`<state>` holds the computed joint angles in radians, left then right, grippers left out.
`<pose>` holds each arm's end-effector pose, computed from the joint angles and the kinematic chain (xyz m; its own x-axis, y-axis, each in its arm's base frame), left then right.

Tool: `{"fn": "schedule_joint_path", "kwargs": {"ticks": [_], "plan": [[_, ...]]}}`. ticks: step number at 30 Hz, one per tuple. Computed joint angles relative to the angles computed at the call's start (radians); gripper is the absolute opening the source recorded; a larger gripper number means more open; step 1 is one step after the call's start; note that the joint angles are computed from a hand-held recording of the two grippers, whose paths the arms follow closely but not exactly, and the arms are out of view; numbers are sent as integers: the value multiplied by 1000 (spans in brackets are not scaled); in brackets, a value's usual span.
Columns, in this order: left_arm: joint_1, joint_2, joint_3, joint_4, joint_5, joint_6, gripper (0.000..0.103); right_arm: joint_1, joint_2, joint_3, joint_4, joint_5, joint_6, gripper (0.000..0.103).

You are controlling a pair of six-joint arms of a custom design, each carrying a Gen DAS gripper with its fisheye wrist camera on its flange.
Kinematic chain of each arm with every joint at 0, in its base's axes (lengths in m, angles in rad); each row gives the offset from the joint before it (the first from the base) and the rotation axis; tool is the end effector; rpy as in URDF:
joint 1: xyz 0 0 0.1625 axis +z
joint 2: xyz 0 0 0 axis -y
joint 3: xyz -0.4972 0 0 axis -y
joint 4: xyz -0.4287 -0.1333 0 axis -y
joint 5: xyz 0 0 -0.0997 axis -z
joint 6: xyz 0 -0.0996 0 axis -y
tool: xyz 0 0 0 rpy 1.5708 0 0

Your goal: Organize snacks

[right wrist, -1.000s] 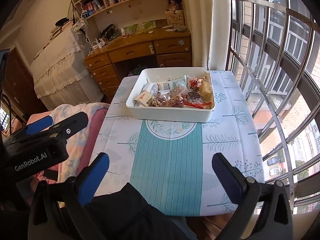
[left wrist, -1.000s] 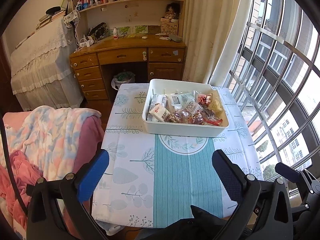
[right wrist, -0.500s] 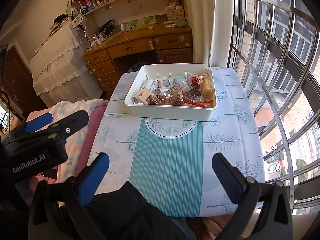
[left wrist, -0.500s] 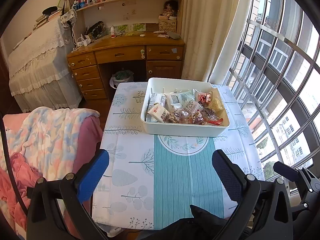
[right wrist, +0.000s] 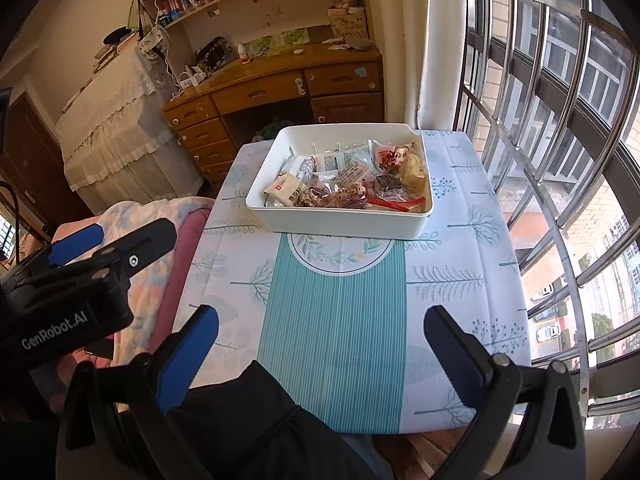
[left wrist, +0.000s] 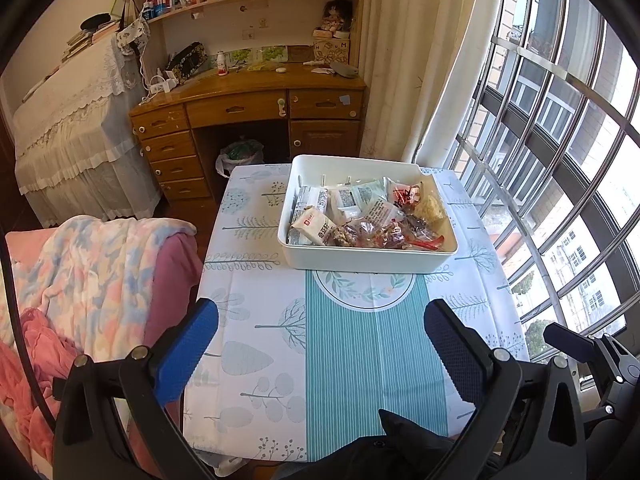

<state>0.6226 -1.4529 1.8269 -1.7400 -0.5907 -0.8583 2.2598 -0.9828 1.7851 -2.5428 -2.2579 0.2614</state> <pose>-0.3159 -0.4927 0.4250 -0.7245 -0.0719 -0.6855 0.3780 0.7902 -0.4824 0.4897 -0.4842 0.2089 -0.8042 -0.1983 0.5603 -0.4335 0.8406 -0.3247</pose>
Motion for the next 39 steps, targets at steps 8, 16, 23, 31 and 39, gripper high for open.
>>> {"fn": "schedule_joint_path", "kwargs": {"ticks": [8, 16, 23, 31, 39], "plan": [[0, -3, 11, -16, -13, 19, 102, -3, -5, 6, 15, 5, 16, 103], [-1, -4, 11, -13, -12, 16, 102, -5, -8, 8, 20, 8, 21, 103], [-2, -4, 14, -17, -11, 17, 102, -3, -16, 21, 17, 11, 25, 103], [-2, -3, 13, -14, -12, 15, 102, -5, -15, 18, 20, 12, 23, 103], [-3, -2, 12, -11, -13, 13, 102, -5, -20, 26, 17, 15, 25, 103]]}}
